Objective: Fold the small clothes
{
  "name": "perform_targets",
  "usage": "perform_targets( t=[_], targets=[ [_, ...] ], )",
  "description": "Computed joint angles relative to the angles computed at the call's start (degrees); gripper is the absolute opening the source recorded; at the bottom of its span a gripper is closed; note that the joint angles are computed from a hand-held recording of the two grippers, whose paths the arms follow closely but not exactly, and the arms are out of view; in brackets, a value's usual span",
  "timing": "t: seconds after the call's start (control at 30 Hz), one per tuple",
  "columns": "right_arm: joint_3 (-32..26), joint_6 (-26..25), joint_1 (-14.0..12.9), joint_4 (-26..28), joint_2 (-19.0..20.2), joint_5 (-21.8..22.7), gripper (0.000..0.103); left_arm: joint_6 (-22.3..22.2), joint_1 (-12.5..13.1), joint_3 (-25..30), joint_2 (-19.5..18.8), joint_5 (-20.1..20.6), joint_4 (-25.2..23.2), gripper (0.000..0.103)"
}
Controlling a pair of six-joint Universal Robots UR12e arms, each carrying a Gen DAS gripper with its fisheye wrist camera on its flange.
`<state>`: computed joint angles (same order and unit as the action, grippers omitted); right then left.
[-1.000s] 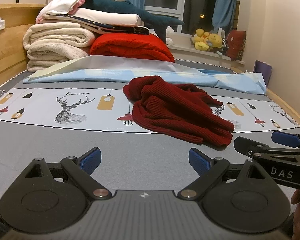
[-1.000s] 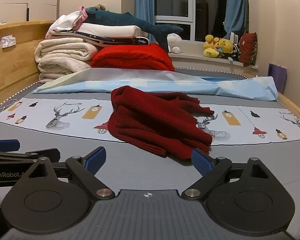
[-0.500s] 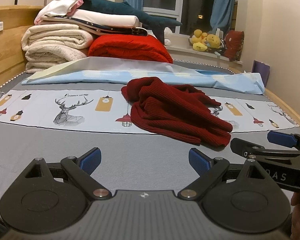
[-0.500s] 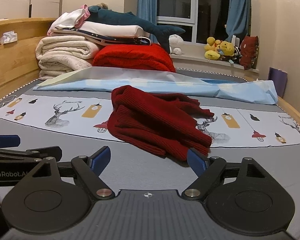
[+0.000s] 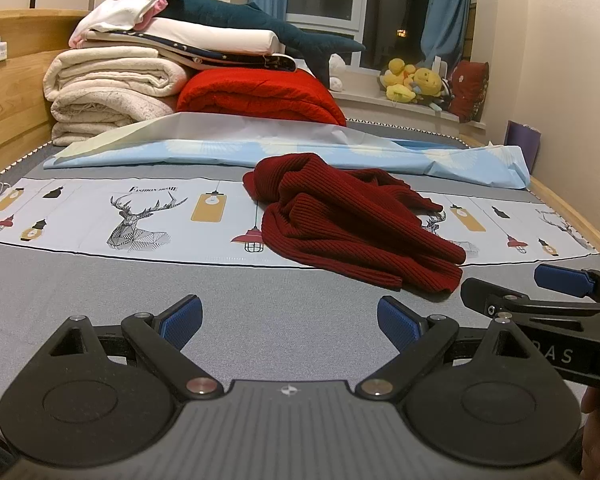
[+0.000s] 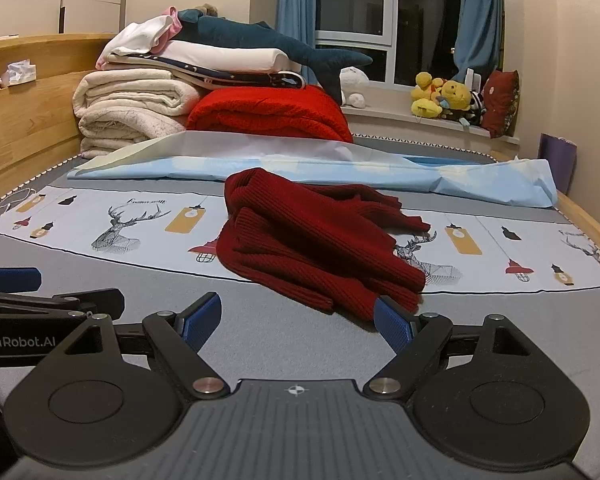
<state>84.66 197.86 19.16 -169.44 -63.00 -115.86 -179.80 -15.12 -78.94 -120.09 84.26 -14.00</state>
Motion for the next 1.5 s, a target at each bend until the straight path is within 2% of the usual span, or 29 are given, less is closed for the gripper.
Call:
perform_targets(
  t=[0.77,1.03,1.13,1.23,1.3,1.37,1.4,1.5],
  targets=[
    [-0.12,-0.05,-0.04,0.26,-0.04,0.03,0.085,-0.08,0.07,-0.08,0.03,-0.09,0.07,0.096],
    [0.30,0.99,0.02,-0.51,-0.02,-1.90,0.084,-1.59,0.46,0.45,-0.20,-0.44,-1.15,0.095],
    [0.47,2.21,-0.53,-1.25,-0.29,-2.41,0.084,-1.34,0.40,0.65,-0.30,-0.31,-1.53,0.084],
    [0.06,1.73,-2.06,-1.54,-0.81,-1.29,0.082,-0.71,0.34,0.96,-0.34,-0.25,-2.82,0.064],
    [-0.40,-0.55,-3.50,-2.10,-0.91,-0.02,0.069,-0.03,0.31,1.44,-0.52,-0.63,-4.04,0.046],
    [-0.90,-1.98,-5.11,-2.59,-0.77,1.38,0.056,1.03,0.21,1.96,-0.75,-0.83,-5.36,0.034],
    [-1.03,-1.86,-5.83,-2.83,-0.65,1.62,0.050,1.52,0.15,2.44,-0.99,-0.91,-6.20,0.030],
    [-0.59,1.38,-7.62,-2.75,-0.47,1.98,0.046,3.17,-0.14,5.39,-2.33,-1.29,-10.61,0.030]
  ],
)
